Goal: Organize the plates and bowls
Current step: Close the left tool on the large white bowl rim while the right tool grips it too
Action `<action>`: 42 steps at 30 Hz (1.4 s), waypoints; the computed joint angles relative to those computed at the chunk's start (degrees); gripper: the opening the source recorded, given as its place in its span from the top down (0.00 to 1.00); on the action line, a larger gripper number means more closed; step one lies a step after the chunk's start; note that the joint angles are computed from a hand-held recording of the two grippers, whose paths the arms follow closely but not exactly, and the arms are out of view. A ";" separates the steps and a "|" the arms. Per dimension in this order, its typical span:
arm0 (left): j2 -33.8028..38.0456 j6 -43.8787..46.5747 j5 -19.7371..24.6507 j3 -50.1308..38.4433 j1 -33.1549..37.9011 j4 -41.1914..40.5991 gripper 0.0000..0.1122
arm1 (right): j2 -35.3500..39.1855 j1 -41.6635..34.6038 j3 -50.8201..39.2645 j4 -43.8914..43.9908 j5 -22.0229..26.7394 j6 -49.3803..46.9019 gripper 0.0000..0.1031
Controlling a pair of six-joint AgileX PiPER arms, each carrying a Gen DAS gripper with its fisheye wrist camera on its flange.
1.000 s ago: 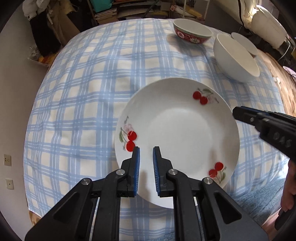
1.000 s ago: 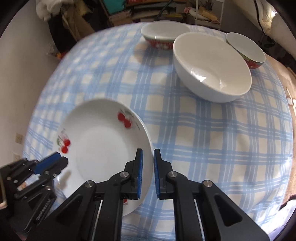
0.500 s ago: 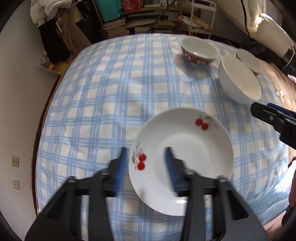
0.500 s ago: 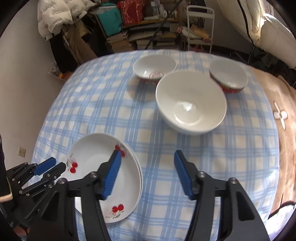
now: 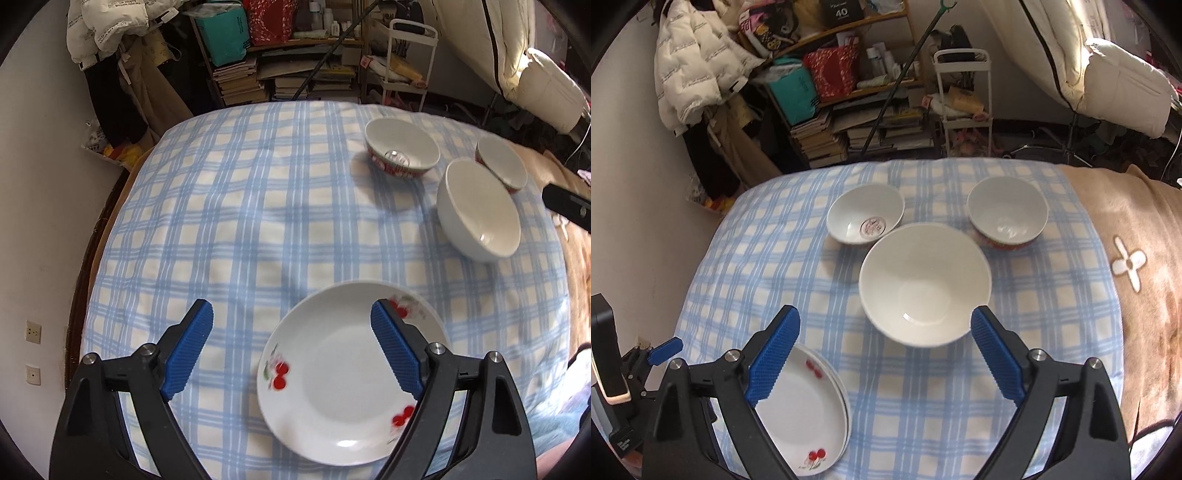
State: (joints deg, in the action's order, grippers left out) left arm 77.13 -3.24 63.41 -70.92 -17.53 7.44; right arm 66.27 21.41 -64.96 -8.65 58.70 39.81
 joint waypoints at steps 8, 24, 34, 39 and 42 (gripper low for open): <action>5.38 -1.43 -1.25 -7.53 -4.55 1.08 0.23 | 2.10 -9.74 -0.95 2.66 1.76 -9.50 0.05; 20.07 -3.58 -2.01 -19.73 -8.49 -3.64 0.23 | 8.54 -23.71 3.83 14.44 -5.24 -21.30 0.17; 25.80 -4.57 -2.47 -22.93 -10.88 -1.87 0.23 | 12.26 -25.23 4.35 16.15 -6.65 -24.06 0.28; 28.18 -3.94 -2.49 -24.58 -12.46 -2.85 0.23 | 13.92 -26.16 4.38 18.11 -6.77 -25.27 0.33; 30.54 -3.40 -1.61 -26.23 -13.30 -3.15 0.23 | 15.26 -26.59 4.10 19.15 -6.77 -25.95 0.41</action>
State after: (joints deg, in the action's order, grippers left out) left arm 107.67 -6.64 61.80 -97.15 -30.83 4.29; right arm 81.54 -5.18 -60.86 10.50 51.94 13.86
